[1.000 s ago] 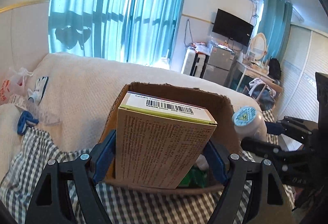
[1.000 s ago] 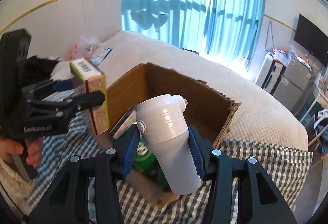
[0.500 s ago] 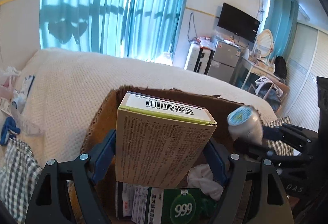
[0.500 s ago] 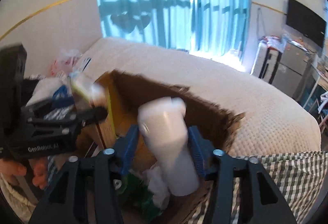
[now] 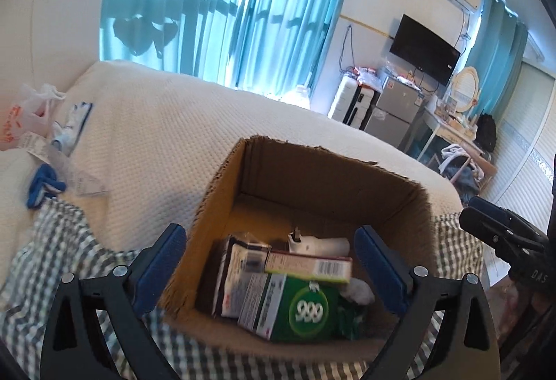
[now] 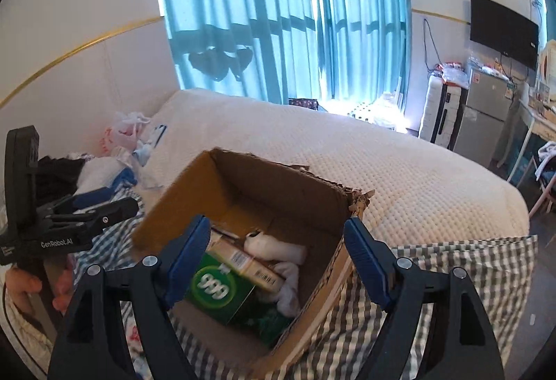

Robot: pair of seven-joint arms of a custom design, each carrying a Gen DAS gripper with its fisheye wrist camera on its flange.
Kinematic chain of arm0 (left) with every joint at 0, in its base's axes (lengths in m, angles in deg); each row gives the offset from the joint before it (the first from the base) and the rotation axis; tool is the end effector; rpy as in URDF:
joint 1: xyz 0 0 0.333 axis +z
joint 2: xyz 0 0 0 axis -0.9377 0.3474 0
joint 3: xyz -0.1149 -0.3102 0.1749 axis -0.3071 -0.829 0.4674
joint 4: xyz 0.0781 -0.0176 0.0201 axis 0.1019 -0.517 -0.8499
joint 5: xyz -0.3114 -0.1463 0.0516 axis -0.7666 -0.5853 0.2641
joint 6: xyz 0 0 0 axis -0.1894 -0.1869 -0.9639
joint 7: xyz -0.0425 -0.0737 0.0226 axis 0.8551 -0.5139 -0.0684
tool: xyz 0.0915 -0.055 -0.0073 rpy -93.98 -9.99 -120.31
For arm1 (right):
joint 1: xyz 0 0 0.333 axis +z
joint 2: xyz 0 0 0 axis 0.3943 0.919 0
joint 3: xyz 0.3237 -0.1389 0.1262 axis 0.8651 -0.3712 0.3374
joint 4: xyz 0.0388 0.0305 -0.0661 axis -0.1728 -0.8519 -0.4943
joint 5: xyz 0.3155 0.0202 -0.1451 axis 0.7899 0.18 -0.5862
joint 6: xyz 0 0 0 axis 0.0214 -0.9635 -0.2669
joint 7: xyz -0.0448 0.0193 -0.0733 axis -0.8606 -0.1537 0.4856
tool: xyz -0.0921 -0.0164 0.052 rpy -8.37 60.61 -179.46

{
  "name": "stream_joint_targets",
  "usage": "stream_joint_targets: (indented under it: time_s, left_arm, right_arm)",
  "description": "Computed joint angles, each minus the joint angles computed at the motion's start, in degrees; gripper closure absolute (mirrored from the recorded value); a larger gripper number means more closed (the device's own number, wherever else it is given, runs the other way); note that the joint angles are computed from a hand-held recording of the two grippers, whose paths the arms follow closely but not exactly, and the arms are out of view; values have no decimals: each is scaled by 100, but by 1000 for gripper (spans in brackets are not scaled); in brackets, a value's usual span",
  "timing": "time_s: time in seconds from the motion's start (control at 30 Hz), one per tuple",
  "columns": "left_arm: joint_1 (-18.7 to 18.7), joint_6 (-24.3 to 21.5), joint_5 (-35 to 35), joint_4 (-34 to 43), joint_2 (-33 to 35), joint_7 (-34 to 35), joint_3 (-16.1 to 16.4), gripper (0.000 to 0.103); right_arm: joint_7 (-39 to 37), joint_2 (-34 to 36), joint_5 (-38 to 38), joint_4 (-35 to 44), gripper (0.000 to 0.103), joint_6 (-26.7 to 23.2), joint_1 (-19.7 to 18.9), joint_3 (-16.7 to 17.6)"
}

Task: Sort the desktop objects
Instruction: 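Carry the tan box and white bottle into the cardboard box and release both, then grasp the tape roll with the left tool while the right tool grasps the black eye mask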

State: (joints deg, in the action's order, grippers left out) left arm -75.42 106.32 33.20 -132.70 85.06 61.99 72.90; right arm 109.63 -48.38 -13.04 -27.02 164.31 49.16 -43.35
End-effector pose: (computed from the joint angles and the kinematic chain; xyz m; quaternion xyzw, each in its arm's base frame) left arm 0.6823 -0.0891 0.5308 -0.6904 0.5798 -0.3598 0.2404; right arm 0.6511 0.2346 0.5946 -0.6812 0.5376 -0.3472 0.3554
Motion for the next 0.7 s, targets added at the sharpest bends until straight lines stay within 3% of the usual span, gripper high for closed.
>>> stream_joint_targets:
  time_s: [0.13,0.2,0.27,0.37,0.7]
  left_arm:
    - [-221,-70,308,-478,-564,-226,268,0]
    - [-243,-201,515,-683,-838,-294,296,0]
    - [-462,-496,1100,-886,-1145,-689,526,0]
    - [-501,-822,1762,-1214,-1548,-1044,500,0]
    - [74,-883,2335,-2862,-2626,-1246,-241,0]
  right_arm:
    - [105,-532,-388,-484,24,-96,250,16]
    - [145,-808,-615,-725,24,-257,286,178]
    - [201,-1017,-789,-941,24,-377,266,353]
    - [130,-1312,-858,-1316,24,-527,148,683]
    - [765,-1866,-1581,-2562,24,-768,-189,1413]
